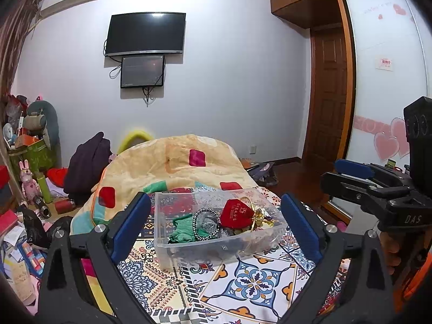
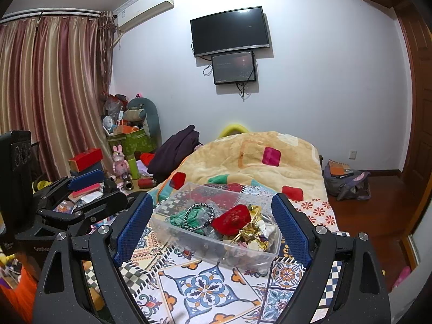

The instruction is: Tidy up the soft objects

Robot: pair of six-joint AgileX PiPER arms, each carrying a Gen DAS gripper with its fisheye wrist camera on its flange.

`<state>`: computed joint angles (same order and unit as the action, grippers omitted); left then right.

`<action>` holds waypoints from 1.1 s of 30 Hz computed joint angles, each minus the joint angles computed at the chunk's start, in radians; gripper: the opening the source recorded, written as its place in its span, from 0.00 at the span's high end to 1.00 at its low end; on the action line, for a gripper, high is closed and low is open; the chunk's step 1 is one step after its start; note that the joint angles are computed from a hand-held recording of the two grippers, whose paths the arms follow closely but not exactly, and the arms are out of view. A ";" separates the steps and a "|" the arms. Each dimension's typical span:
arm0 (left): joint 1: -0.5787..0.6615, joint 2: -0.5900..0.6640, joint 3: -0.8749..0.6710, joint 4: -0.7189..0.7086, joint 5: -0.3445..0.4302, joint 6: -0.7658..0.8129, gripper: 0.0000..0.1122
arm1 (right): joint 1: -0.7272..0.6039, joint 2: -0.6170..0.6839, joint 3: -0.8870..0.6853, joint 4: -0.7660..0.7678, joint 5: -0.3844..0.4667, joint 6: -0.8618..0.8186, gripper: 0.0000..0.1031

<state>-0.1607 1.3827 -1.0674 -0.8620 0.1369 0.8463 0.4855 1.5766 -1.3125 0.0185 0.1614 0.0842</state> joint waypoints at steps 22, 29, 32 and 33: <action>0.000 0.000 -0.006 0.050 -0.002 -0.064 0.09 | 0.004 -0.012 0.016 -0.139 -0.017 0.146 0.00; -0.001 -0.001 -0.005 0.014 0.000 -0.033 0.09 | 0.000 -0.010 0.014 -0.139 -0.009 0.155 0.00; 0.002 -0.001 -0.005 0.000 0.010 -0.021 0.09 | -0.004 -0.011 0.016 -0.129 -0.008 0.146 0.00; 0.001 0.000 -0.007 0.024 0.011 -0.046 0.09 | -0.003 -0.012 0.017 -0.138 -0.006 0.156 0.00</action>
